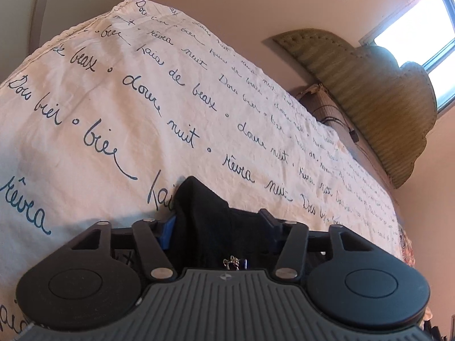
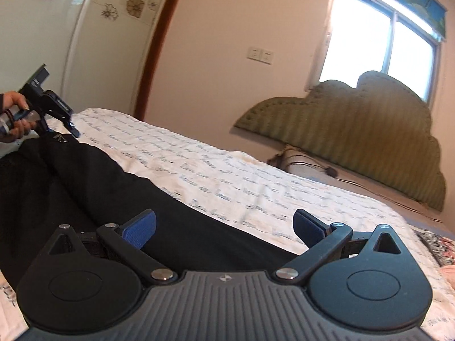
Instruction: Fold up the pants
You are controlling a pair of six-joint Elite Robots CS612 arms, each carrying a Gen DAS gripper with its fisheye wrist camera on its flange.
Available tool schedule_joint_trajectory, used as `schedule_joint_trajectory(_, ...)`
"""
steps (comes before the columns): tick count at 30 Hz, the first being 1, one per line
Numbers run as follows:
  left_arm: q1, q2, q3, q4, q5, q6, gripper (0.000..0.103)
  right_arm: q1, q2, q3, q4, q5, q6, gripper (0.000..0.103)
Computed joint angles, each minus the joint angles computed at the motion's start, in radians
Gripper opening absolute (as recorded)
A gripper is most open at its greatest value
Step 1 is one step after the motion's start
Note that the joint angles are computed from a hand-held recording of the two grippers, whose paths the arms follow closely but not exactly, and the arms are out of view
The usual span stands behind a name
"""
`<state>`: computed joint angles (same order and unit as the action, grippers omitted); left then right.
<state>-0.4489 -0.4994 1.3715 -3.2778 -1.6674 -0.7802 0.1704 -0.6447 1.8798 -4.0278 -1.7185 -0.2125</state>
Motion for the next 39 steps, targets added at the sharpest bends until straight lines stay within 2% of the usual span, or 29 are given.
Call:
schedule_joint_trajectory(4,0.0,0.005,-0.007,0.005,0.003,-0.001,0.05,-0.011,-0.003,-0.024,0.06,0.073,0.046,0.103)
schedule_joint_trajectory(5,-0.002,0.006,-0.009,0.004,0.004,0.005,0.045,-0.017,-0.005,-0.025,0.069,0.089,0.06,0.103)
schedule_joint_trajectory(6,-0.002,0.008,-0.008,-0.009,0.001,0.013,0.033,-0.019,-0.005,-0.03,0.078,0.098,0.067,0.103)
schedule_joint_trajectory(8,-0.002,0.01,-0.006,-0.046,-0.014,0.036,0.023,-0.023,-0.007,-0.034,0.09,0.099,0.071,0.103)
schedule_joint_trajectory(11,-0.004,0.012,-0.005,-0.058,-0.018,0.049,0.023,-0.029,-0.007,-0.04,0.095,0.109,0.079,0.103)
schedule_joint_trajectory(13,-0.004,0.014,-0.006,-0.041,-0.02,0.056,0.033,-0.033,-0.002,-0.047,0.096,0.113,0.071,0.103)
schedule_joint_trajectory(14,-0.001,0.017,-0.011,-0.032,-0.034,0.047,0.048,-0.034,0.001,-0.052,0.101,0.114,0.067,0.103)
schedule_joint_trajectory(16,-0.003,0.024,-0.015,-0.048,-0.027,0.05,0.047,-0.038,0.005,-0.066,0.125,0.125,0.062,0.103)
schedule_joint_trajectory(17,-0.01,0.021,-0.013,-0.041,0.01,0.071,0.019,-0.041,0.006,-0.072,0.139,0.134,0.063,0.103)
schedule_joint_trajectory(18,-0.015,0.017,-0.013,-0.029,0.04,0.087,0.005,-0.045,0.007,-0.078,0.151,0.149,0.062,0.103)
schedule_joint_trajectory(20,-0.016,0.015,-0.008,-0.044,0.057,0.099,0.004,-0.057,0.007,-0.089,0.17,0.208,0.051,0.103)
schedule_joint_trajectory(22,-0.028,0.001,0.014,-0.074,0.1,0.16,0.004,-0.076,0.013,-0.104,0.176,0.297,0.023,0.103)
schedule_joint_trajectory(25,-0.049,-0.021,0.063,-0.182,0.152,0.256,0.004,-0.106,0.03,-0.141,0.171,0.439,-0.073,0.103)
schedule_joint_trajectory(27,-0.058,-0.031,0.1,-0.306,0.14,0.296,0.004,-0.115,0.02,-0.171,0.283,0.481,-0.147,0.103)
schedule_joint_trajectory(31,-0.062,-0.036,0.151,-0.581,-0.006,0.348,0.004,-0.152,0.004,-0.265,0.658,0.634,-0.205,0.103)
schedule_joint_trajectory(33,-0.063,-0.041,0.17,-0.684,-0.077,0.358,0.004,-0.16,0.018,-0.314,0.749,0.665,-0.232,0.103)
schedule_joint_trajectory(36,-0.072,-0.053,0.2,-0.784,-0.144,0.389,0.004,-0.166,0.039,-0.381,0.891,0.698,-0.304,0.103)
schedule_joint_trajectory(39,-0.079,-0.065,0.226,-0.824,-0.182,0.411,0.004,-0.166,0.058,-0.434,1.022,0.701,-0.383,0.103)
